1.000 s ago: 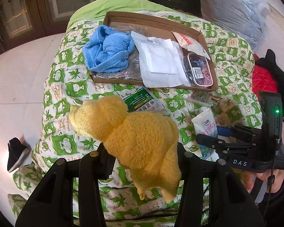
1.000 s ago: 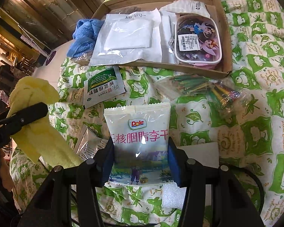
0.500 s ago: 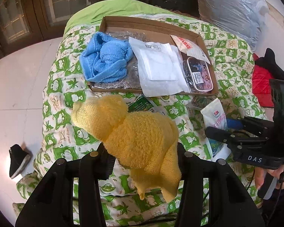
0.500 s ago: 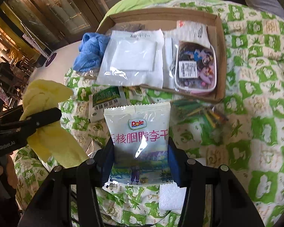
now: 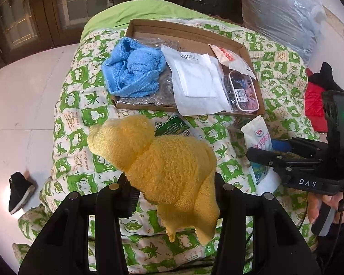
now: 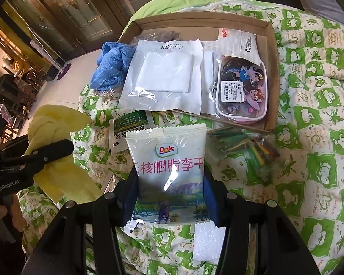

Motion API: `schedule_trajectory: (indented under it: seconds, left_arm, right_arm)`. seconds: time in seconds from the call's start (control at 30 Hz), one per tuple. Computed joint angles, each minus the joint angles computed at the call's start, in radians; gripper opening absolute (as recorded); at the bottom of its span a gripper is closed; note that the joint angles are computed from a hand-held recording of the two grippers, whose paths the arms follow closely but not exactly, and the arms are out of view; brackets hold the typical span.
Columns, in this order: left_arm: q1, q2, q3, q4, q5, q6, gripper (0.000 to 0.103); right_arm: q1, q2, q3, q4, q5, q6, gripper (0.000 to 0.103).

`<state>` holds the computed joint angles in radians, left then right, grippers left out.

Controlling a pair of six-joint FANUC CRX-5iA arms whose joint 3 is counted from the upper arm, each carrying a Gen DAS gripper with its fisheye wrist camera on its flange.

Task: Organize soft objects
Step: 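Hold yellow towel with left tool while right tool holds Dole packet above the cover, then carry yellow towel with left tool while right tool carries Dole packet into tray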

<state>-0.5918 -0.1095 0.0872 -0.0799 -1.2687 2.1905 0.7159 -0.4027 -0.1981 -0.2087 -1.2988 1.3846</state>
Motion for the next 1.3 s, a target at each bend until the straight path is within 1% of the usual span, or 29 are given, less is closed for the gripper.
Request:
schedule_trajectory:
  seconds: [0.27,0.43,0.67,0.83,0.93,1.0,1.13,1.17,1.3]
  left_arm:
    - [-0.019,-0.015,0.043,-0.048,-0.049,0.030,0.045]
    - [-0.015,-0.020,0.066,-0.060,-0.071,0.032,0.045]
    - [0.018,-0.012,0.082,-0.028,-0.068,0.003,0.045]
    - [0.056,0.027,0.114,0.007,-0.060,-0.074,0.045]
    - [0.086,0.060,0.147,0.026,-0.058,-0.119,0.045]
    - [0.113,0.088,0.178,0.045,-0.053,-0.156,0.045]
    - [0.172,0.160,0.245,0.105,-0.049,-0.252,0.045]
    - [0.189,0.188,0.266,0.132,-0.056,-0.283,0.045]
    - [0.224,0.298,0.365,0.153,-0.110,-0.362,0.045]
  right_arm:
    - [0.006,0.008,0.017,-0.003,-0.002,0.020,0.051]
    - [0.016,0.010,0.034,0.003,-0.001,0.023,0.051]
    - [0.012,0.038,0.078,0.019,-0.005,0.041,0.051]
    - [0.001,0.048,0.080,0.046,0.007,0.046,0.051]
    - [-0.032,0.082,0.103,0.037,0.006,0.061,0.051]
    - [-0.066,0.116,0.136,0.009,0.011,0.071,0.051]
    - [-0.085,0.173,0.191,-0.009,0.041,0.091,0.051]
    - [-0.084,0.188,0.202,-0.007,0.048,0.095,0.051]
    - [-0.080,0.250,0.235,-0.013,0.066,0.115,0.051]
